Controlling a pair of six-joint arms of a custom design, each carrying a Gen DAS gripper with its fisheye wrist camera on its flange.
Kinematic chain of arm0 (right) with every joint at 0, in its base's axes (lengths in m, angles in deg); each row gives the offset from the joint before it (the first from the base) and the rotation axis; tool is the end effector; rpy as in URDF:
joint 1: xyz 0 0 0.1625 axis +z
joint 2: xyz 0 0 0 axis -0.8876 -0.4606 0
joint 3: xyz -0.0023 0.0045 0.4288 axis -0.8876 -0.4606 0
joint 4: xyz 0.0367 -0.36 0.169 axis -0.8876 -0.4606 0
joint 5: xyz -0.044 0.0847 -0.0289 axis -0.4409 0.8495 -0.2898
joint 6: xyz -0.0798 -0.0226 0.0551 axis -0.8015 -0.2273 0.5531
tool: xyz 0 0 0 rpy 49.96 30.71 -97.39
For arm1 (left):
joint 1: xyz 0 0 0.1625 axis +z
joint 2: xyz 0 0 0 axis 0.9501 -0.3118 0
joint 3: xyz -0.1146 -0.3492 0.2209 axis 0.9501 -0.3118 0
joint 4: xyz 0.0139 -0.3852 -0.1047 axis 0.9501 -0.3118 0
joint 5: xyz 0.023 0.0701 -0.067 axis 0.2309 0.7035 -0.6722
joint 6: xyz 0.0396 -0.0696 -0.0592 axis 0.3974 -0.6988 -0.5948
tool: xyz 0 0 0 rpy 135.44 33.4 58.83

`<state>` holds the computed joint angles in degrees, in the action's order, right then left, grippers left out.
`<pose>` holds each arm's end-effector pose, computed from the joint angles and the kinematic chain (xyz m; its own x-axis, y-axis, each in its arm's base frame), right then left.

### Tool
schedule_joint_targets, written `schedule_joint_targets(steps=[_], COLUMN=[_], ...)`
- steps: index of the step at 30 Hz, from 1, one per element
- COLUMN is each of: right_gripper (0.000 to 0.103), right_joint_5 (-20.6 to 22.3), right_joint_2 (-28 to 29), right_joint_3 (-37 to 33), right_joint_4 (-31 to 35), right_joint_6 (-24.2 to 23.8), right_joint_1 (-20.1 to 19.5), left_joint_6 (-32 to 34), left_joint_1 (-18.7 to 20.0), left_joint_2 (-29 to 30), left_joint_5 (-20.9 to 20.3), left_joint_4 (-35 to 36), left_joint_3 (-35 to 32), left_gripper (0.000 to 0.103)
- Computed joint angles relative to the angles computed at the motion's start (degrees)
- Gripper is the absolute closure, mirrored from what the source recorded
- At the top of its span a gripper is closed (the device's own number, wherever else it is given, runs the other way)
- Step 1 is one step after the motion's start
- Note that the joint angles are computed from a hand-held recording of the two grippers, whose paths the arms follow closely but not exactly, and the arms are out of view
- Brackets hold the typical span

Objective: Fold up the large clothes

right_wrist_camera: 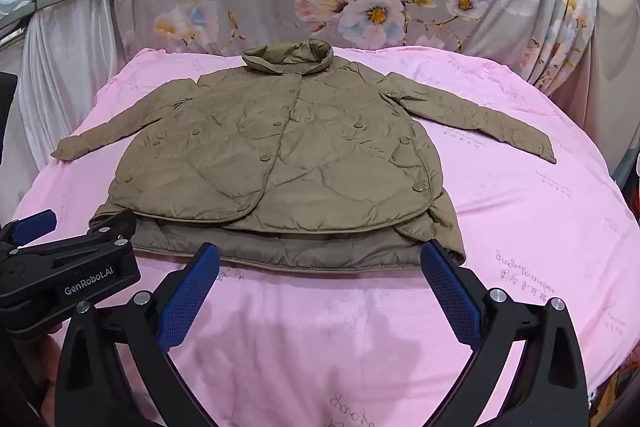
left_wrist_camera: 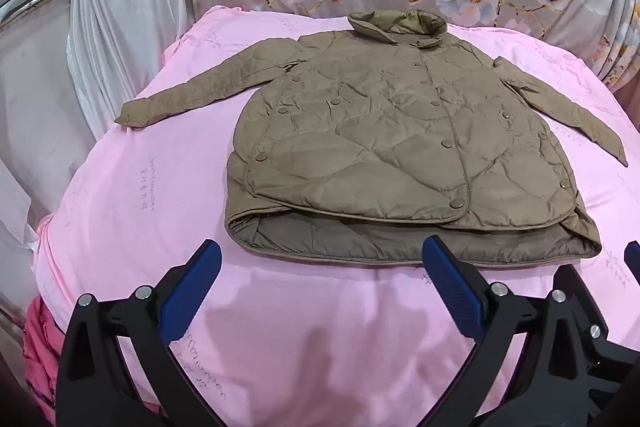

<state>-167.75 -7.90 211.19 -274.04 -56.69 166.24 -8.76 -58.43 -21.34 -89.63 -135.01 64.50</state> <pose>0.1366 -0.2821 0.3370 -0.7090 0.0821 0.7004 -0.4818 0.6689 -0.5661 -0.4186 -0.3194 0.0658 -0.6390 -0.1019 -0.7624 0.4819 0.7195 -0.5001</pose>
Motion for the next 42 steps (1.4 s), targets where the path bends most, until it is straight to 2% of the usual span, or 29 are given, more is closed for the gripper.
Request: schedule_joint_targets(steps=[42], right_gripper=[0.005], right_joint_5=[-0.3], right_joint_2=[-1.5], right_joint_3=[1.2], right_joint_4=[0.9], right_joint_6=[1.2], right_joint_1=[0.8], left_joint_6=[-0.7], left_joint_1=[-1.2], left_joint_2=[-0.5], left_joint_5=[-0.3], left_joint_4=[2.0], left_joint_3=[-0.7], left_gripper=[0.005])
